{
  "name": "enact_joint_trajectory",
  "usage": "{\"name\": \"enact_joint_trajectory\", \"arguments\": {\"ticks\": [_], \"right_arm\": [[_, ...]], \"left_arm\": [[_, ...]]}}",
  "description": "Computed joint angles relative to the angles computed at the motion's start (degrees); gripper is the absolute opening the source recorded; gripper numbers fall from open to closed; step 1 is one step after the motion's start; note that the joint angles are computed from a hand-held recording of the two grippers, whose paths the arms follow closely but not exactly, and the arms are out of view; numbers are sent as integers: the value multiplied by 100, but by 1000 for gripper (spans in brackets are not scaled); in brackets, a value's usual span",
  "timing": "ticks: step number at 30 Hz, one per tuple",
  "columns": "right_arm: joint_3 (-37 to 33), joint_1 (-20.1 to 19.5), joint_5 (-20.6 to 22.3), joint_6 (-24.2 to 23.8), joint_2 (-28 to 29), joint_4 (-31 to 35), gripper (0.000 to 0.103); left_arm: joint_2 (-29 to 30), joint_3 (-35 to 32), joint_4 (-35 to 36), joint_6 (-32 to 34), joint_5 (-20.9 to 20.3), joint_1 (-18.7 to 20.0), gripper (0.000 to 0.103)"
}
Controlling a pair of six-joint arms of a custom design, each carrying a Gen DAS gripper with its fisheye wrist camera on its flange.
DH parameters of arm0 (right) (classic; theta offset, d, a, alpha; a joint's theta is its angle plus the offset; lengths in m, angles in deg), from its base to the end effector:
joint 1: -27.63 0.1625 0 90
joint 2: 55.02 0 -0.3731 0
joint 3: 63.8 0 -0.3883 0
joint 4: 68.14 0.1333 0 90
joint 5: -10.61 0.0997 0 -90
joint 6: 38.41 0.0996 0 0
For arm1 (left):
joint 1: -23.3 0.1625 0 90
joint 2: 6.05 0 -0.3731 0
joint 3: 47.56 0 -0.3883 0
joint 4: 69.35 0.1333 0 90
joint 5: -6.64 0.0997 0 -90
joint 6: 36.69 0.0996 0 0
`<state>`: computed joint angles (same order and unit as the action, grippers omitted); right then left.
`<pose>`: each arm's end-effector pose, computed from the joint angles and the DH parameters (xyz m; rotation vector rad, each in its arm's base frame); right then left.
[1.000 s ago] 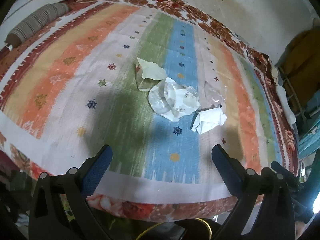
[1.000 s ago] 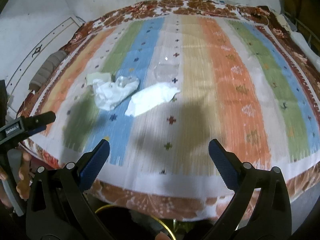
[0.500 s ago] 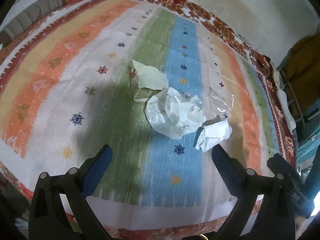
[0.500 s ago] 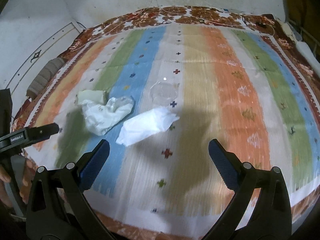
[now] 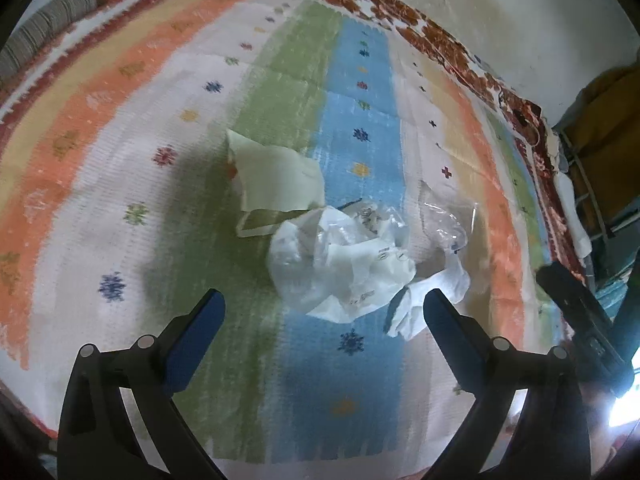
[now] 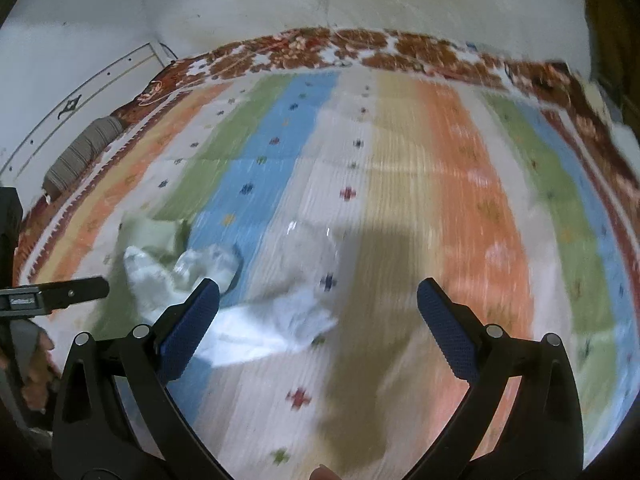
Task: Collect trash
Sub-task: 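Grasp the crumpled white tissue with the left tool while the right tool grasps the clear plastic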
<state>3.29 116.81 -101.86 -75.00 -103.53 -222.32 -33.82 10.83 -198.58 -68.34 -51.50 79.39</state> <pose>0.0845 -0.7520 0.3251 0.5486 -2.3551 0.8060 -0.2784 -0.7473 0.0698 -0.0047 2.6940 -0.5867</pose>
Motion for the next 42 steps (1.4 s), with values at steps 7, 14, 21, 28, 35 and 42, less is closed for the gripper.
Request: {"name": "enact_joint_trajectory", "arguments": {"ticks": [7,14,21,28,35,42], "right_arm": [[-970,0,-129,-361,669,319,94],[-1958,21,-284,-1015,1290,934,92],[-3158,58,-400,-1320,1963,1952,80],[-4195,103,-804,-1605,2658,2516,68],[-5539,96,-1139,-1353,3401,3483,42],[-4654,46,-1098,-1043,2899,3180,13]], "left_arm": [[424,-719,487,-8,39,108,97],[665,-1218,793,-149,-278,282,97],[864,-1661,1053,-363,-803,403,96],[1102,-2036,1292,-494,-1053,445,95],[1320,-2315,1623,-431,-649,400,83],[1288,-2246,1635,-393,-493,390,45]]}}
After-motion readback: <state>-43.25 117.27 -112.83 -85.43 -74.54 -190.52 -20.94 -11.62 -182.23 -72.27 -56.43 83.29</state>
